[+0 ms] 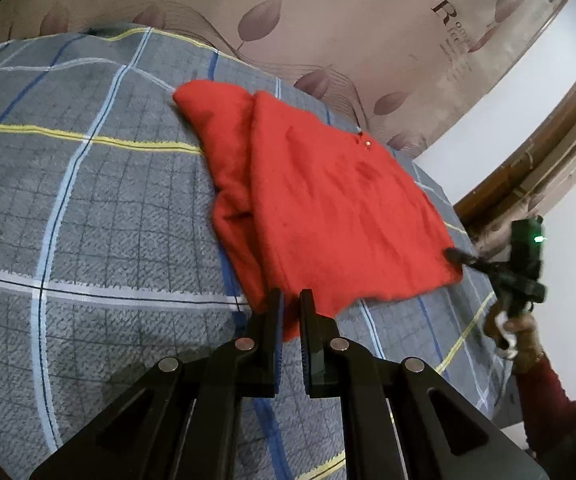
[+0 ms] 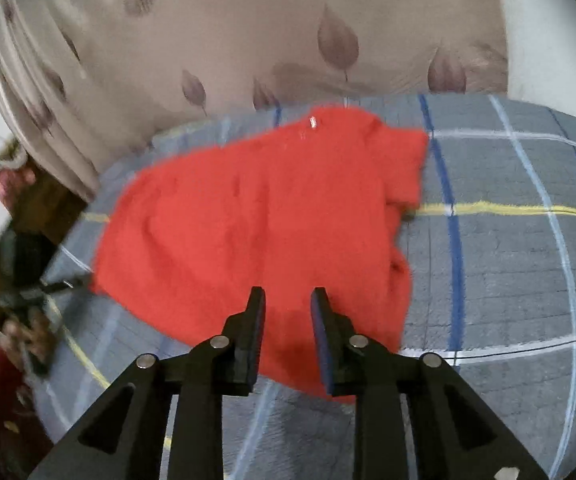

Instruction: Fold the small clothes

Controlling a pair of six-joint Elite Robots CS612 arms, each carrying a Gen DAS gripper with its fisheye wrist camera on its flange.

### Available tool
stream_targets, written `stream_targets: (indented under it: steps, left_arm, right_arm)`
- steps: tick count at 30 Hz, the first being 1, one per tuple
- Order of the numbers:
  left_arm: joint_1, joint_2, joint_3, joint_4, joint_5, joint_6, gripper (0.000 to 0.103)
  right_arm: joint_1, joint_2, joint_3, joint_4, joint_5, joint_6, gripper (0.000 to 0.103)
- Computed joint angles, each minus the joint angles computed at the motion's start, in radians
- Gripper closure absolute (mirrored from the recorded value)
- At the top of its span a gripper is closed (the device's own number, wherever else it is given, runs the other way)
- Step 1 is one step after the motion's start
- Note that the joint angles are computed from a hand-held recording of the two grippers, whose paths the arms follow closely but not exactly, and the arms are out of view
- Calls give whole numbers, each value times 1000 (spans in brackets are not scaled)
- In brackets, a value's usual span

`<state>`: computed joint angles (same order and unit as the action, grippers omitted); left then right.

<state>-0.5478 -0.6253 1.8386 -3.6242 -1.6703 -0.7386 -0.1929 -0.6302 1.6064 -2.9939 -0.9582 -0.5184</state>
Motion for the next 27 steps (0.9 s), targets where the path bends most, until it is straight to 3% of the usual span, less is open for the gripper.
stream_targets:
  steps: [2,6,9,11,13,18,20,22,27]
  left_arm:
    - [11,0,8,-25,-23,-19,94]
    - [21,1,24,-110,-50,-47,90]
    - [16,-7,14,-74,-39,2,83]
    - [23,4,-11,-57,-94,13,78]
    - [26,12,-34,-18,-129,28,65]
    - [39,23,-69,36,-186,69,64]
    - [43,19,-75,68,-198,86,68]
    - [34,4,-72,137,-181,141,103]
    - [15,-29,-47,266,-214,300,103]
  right_arm:
    - [3,13,-13,21,-22,-5,80]
    - [-21,24,-24,48,67,17,78]
    - [-32,31,-41,96,113,30,77]
    - [-36,32,-43,108,128,26,74]
    - [-37,32,-40,106,138,25,72]
    - [-37,30,-34,104,145,12,67]
    - [-38,29,-30,106,153,0,62]
    - [-38,28,-28,104,158,-9,59]
    - [-35,28,-26,93,160,-16,53]
